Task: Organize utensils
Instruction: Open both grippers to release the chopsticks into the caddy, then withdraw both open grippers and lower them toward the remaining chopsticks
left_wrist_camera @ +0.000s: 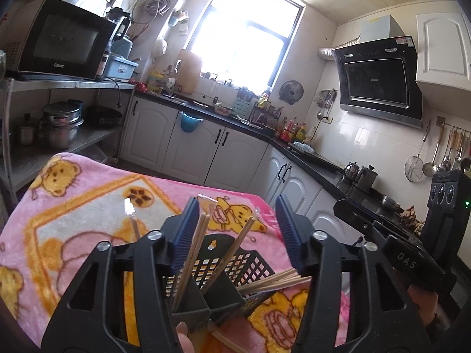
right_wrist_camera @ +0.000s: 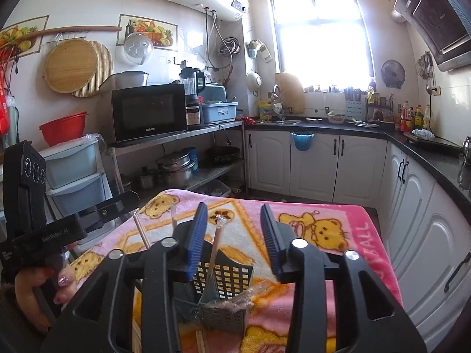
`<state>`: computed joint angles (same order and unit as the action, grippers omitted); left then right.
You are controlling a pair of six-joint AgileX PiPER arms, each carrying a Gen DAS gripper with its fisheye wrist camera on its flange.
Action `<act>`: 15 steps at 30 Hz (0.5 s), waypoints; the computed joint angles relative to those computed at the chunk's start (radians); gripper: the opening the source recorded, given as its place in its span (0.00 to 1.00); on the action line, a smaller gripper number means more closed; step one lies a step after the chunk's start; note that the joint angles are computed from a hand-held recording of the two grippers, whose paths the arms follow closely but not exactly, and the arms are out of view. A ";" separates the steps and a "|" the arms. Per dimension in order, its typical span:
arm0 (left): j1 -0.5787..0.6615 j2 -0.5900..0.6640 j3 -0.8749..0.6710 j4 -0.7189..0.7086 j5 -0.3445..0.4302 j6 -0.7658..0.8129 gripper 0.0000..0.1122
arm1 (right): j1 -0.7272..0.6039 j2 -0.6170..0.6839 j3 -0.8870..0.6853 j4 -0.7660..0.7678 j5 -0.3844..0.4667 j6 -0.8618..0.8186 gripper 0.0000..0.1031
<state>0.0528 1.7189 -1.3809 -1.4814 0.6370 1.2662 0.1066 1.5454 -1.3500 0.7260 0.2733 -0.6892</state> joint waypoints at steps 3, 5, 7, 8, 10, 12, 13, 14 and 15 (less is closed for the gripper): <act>0.011 -0.019 0.030 -0.022 0.007 0.024 0.55 | 0.003 -0.021 0.022 -0.007 0.001 -0.001 0.39; 0.019 -0.032 0.048 -0.028 0.013 0.031 0.59 | 0.007 -0.033 0.035 -0.015 -0.002 0.000 0.41; 0.027 -0.045 0.068 -0.031 0.017 0.038 0.65 | 0.012 -0.052 0.059 -0.015 -0.008 -0.008 0.43; 0.032 -0.052 0.077 -0.031 0.022 0.041 0.69 | 0.013 -0.059 0.069 -0.009 -0.010 -0.016 0.44; 0.044 -0.066 0.098 -0.034 0.029 0.050 0.74 | 0.014 -0.081 0.096 0.002 -0.013 -0.030 0.45; 0.055 -0.079 0.116 -0.037 0.040 0.059 0.82 | 0.017 -0.100 0.119 0.006 -0.016 -0.034 0.46; 0.064 -0.088 0.129 -0.041 0.047 0.065 0.82 | 0.018 -0.111 0.132 0.011 -0.018 -0.039 0.47; 0.072 -0.096 0.140 -0.046 0.055 0.073 0.82 | 0.016 -0.125 0.148 0.031 -0.016 -0.061 0.47; 0.080 -0.106 0.153 -0.049 0.059 0.079 0.82 | 0.019 -0.134 0.159 0.036 -0.019 -0.067 0.48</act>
<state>0.1326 1.6130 -1.2280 -1.5303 0.6957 1.3455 0.1256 1.4116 -1.1914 0.7625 0.2539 -0.7561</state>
